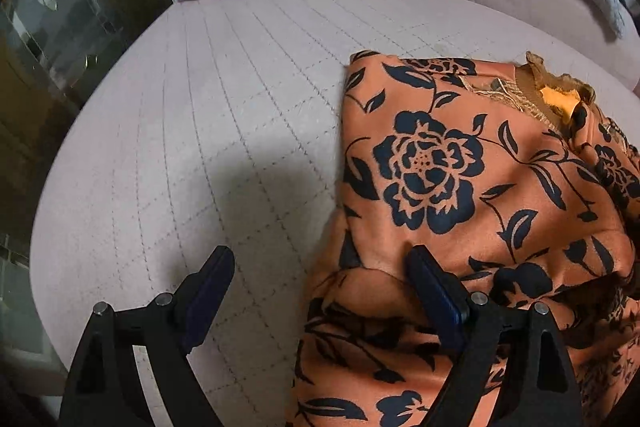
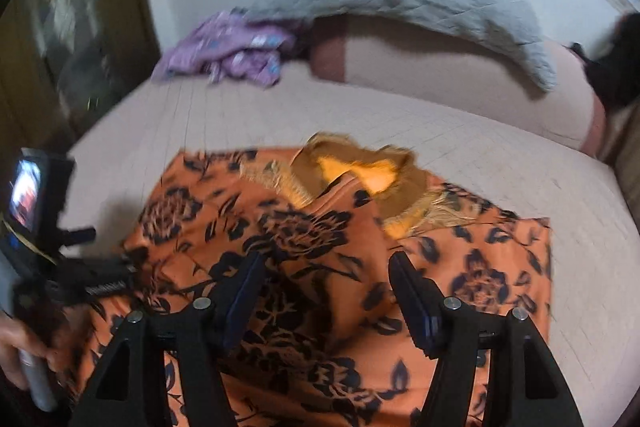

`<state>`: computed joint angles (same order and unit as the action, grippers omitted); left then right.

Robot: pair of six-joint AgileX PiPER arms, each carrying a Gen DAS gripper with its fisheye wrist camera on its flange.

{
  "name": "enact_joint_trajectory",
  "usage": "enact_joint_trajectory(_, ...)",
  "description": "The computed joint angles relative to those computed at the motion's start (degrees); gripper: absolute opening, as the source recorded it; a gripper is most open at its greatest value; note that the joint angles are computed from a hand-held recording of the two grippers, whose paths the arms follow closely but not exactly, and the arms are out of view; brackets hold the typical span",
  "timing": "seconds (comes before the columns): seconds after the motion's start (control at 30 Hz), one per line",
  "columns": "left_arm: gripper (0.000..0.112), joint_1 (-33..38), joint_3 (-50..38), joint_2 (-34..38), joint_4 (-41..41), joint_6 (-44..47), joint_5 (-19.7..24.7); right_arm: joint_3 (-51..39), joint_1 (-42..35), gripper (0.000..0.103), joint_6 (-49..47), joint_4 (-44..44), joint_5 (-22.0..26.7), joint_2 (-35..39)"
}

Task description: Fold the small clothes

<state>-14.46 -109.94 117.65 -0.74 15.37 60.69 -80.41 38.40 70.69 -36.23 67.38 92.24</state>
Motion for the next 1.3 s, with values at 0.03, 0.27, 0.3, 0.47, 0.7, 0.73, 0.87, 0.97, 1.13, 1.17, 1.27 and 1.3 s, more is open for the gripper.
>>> enact_joint_trajectory(0.03, 0.089, 0.26, -0.09, 0.07, -0.54, 0.3, 0.18, -1.01, -0.87, 0.068, -2.55, 1.26, 0.1, 1.8)
enact_joint_trajectory(0.27, 0.089, -0.63, 2.96, -1.42, 1.26, 0.47, -3.34, 2.76, -4.73, 0.058, -0.81, -0.07, -7.07, 6.03)
enact_joint_trajectory(0.3, 0.089, -1.06, 4.04, -2.12, 1.59, -0.02, -3.75, 4.91, -5.1, 0.039, 1.71, -0.65, -9.48, 4.34)
enact_joint_trajectory(0.47, 0.089, -1.12, 2.97, -1.67, 1.25, -1.12, -2.25, 14.05, -7.72, 0.015, 14.2, -2.55, -15.93, -4.82)
enact_joint_trajectory(0.7, 0.091, -0.63, 0.87, 0.17, 1.37, -0.96, -2.16, 30.45, -9.21, 0.01, 34.37, -3.88, -18.56, -25.87)
enact_joint_trajectory(0.73, 0.091, -0.59, 0.93, 0.14, 1.3, -0.94, -2.22, 32.32, -8.53, 0.01, 36.35, -3.79, -17.86, -28.6)
enact_joint_trajectory(0.87, 0.091, -0.48, 2.03, -0.64, 1.51, -0.65, -2.88, 37.08, -5.5, 0.009, 40.16, -2.93, -13.07, -36.85)
enact_joint_trajectory(0.97, 0.091, -0.76, 4.55, -2.65, 2.71, -0.63, -4.16, 40.63, 1.04, 0.009, 46.75, -4.01, -6.63, -41.72)
enact_joint_trajectory(1.13, 0.09, -1.26, 11.02, -7.29, 5.12, -0.09, -8.49, 45.54, -2.1, 0.009, 42.86, 2.98, -8.0, -46.64)
enact_joint_trajectory(1.17, 0.09, -1.2, 12.44, -8.43, 5.0, -0.03, -10.17, 46.15, -4.34, 0.009, 40.53, 4.68, -9.22, -48.07)
enact_joint_trajectory(1.27, 0.09, -0.75, 16.68, -12.34, 2.36, 1.51, -16.21, 47.37, -5.96, 0.013, 41.01, 5.62, -7.9, -53.53)
enact_joint_trajectory(1.3, 0.09, -0.48, 17.43, -13.16, 0.28, 2.71, -17.38, 46.7, -5.95, 0.013, 42.01, 5.29, -4.51, -55.09)
